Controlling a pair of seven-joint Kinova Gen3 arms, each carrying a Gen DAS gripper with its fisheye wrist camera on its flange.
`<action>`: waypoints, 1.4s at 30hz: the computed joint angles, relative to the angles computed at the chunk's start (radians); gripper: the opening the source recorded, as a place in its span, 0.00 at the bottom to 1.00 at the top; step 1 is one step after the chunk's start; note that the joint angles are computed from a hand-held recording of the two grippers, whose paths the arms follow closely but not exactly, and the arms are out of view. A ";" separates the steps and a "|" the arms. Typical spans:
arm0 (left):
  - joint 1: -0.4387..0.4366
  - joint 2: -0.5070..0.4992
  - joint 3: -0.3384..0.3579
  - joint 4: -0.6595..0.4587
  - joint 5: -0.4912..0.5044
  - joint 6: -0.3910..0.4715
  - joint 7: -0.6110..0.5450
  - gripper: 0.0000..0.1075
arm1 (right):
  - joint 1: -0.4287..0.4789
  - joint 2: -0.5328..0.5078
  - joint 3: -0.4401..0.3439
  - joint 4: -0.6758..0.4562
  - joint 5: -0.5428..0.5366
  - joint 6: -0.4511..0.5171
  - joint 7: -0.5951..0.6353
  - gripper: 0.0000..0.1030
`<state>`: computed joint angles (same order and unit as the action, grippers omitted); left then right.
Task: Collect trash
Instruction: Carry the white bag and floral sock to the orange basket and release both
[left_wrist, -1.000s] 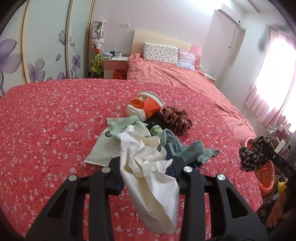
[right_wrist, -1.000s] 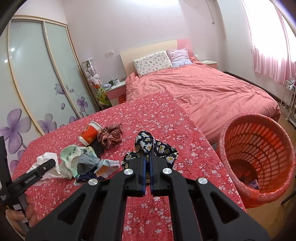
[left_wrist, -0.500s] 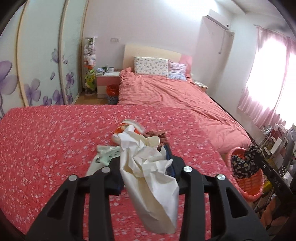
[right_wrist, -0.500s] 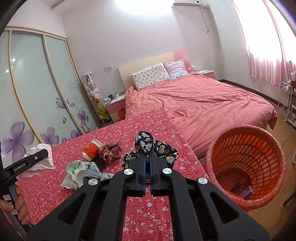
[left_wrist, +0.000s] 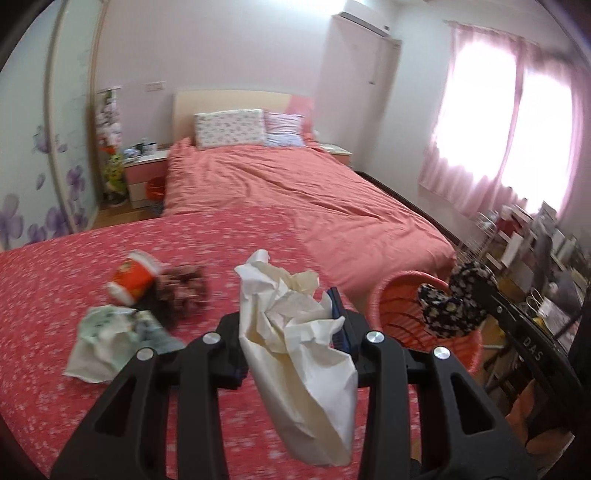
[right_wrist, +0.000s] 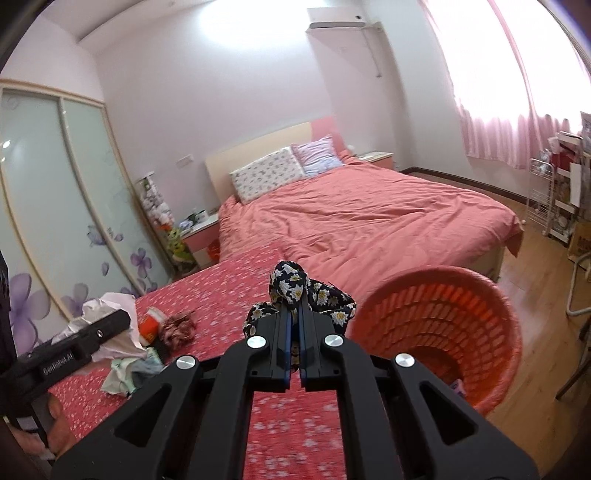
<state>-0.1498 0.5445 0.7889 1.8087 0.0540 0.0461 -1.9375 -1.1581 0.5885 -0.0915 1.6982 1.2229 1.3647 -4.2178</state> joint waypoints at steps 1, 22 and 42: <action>0.035 0.005 -0.015 -0.008 -0.002 0.005 0.001 0.34 | -0.002 -0.004 0.000 0.013 -0.006 0.004 -0.015 0.03; 0.329 0.214 -0.031 -0.188 0.063 0.123 -0.146 0.34 | 0.059 -0.073 -0.069 0.294 -0.073 -0.008 -0.341 0.03; 0.567 0.315 -0.290 -0.406 0.188 0.256 -0.175 0.60 | 0.155 -0.102 -0.108 0.433 0.007 -0.155 -0.511 0.35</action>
<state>0.4172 0.8597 0.4986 1.4030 0.2420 0.3022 -2.1127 -1.0031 0.4866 -0.1992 2.1311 1.2303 1.2099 -4.7289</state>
